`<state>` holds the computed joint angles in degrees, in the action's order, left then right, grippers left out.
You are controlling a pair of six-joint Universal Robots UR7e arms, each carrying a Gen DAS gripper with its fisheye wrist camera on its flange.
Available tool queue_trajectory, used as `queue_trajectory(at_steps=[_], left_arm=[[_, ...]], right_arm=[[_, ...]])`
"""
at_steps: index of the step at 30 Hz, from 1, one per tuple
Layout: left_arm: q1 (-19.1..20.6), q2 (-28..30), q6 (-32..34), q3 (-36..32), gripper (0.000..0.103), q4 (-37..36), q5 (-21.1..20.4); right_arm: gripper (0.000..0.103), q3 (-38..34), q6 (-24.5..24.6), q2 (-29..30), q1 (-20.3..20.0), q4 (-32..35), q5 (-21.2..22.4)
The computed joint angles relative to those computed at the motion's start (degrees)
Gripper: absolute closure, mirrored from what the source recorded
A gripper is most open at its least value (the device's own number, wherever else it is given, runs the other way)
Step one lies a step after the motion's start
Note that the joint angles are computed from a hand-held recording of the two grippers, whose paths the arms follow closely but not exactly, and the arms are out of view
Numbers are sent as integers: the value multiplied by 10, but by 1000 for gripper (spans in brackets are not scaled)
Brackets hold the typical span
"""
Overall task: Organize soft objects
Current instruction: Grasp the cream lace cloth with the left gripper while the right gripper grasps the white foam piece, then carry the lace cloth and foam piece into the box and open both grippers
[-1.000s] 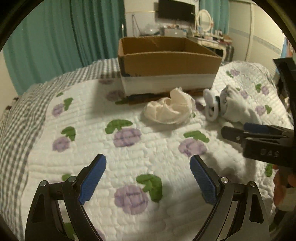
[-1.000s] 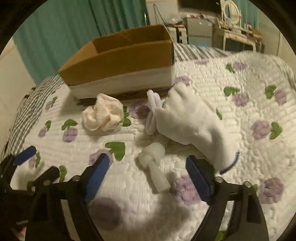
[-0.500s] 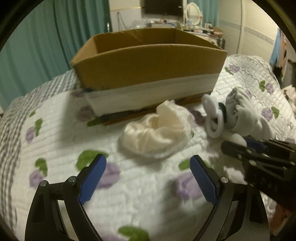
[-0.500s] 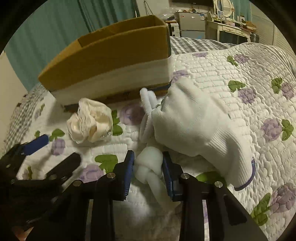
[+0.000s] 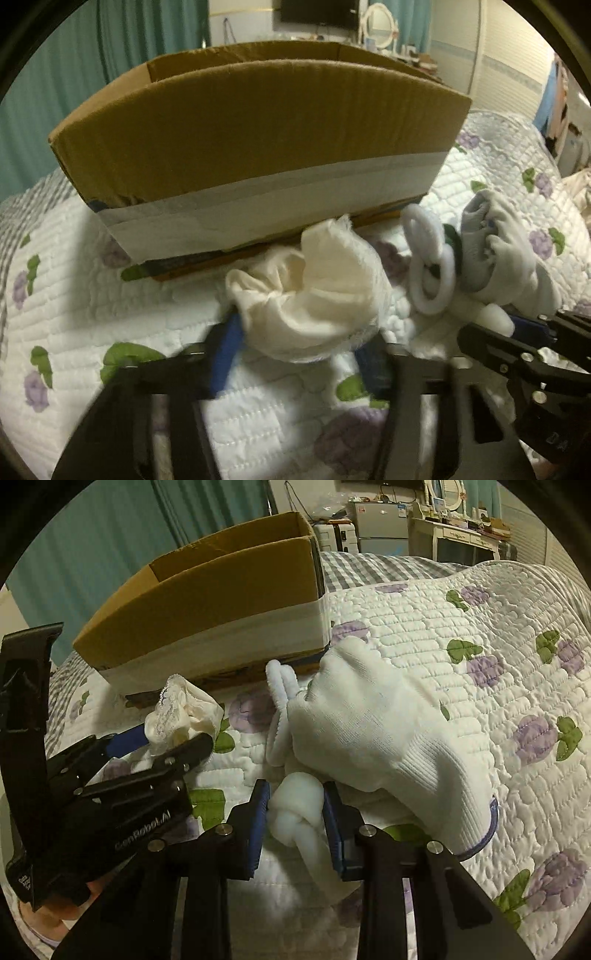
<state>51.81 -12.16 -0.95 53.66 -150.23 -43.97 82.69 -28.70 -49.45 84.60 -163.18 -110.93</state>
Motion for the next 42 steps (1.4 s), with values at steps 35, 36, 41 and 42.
queue_trajectory(at_steps=[35,36,41,42], left_arm=[[-93,-124,29,143,73,-115,87],[-92,-118,42,128,73,-118,89],[-82,-87,65,53,73,-108,74],[-79,-78,70,37,73,-106,73]], right_arm=[[74,91,-62,-156,40,-66,145],[74,77,-68,-151,43,-58,146],[74,-6,-92,-108,61,-16,149],[74,-20,-95,-100,63,-8,150]])
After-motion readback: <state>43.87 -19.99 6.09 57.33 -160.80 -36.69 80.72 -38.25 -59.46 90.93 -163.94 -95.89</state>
